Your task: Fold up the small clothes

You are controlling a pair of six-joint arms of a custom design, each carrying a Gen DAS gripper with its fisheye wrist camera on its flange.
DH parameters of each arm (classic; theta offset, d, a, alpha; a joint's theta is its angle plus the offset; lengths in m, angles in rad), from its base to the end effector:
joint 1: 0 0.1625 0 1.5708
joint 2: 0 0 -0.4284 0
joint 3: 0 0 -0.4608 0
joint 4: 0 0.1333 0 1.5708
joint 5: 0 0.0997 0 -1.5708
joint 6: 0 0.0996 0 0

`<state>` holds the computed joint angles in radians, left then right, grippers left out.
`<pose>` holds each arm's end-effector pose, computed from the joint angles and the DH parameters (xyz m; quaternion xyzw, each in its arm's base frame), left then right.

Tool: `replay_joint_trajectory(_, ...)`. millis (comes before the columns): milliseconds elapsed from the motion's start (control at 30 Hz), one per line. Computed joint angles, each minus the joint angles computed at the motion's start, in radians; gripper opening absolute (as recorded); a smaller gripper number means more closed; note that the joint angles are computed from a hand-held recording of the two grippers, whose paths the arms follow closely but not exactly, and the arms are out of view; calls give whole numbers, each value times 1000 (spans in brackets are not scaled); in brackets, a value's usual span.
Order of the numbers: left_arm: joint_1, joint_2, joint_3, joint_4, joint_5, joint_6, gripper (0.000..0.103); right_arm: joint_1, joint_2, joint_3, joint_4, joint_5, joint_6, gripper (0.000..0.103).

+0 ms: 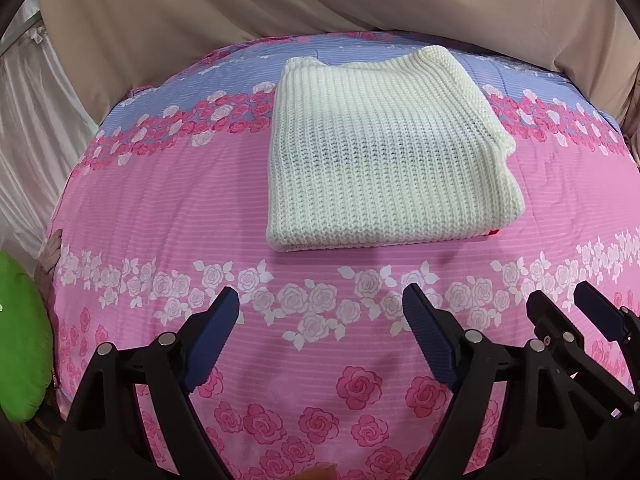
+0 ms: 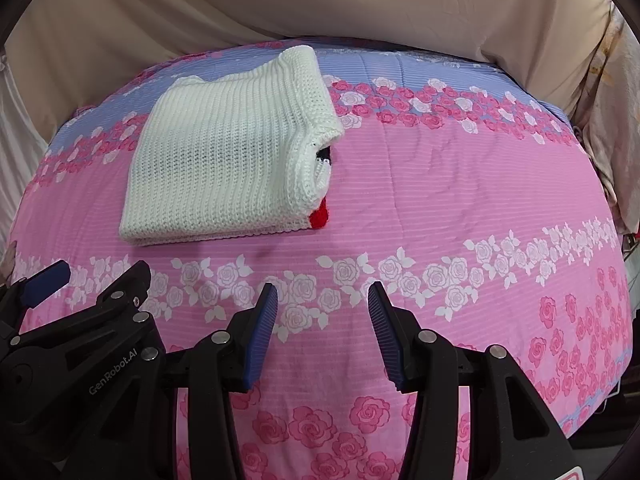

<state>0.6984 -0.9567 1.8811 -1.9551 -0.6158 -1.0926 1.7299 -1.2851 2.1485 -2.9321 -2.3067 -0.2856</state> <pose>-0.3065 -0.5375 0.0442 0.0278 0.8642 -0.2370 0.4429 0.1516 -0.5257 0.2061 0.1130 -0.9016 0.2074 0.3625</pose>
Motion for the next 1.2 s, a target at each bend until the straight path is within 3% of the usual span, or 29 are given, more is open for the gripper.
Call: replay_joint_trajectory(1200, 12, 29, -25, -23, 8, 33, 76, -8, 34, -35, 11, -9, 0, 40)
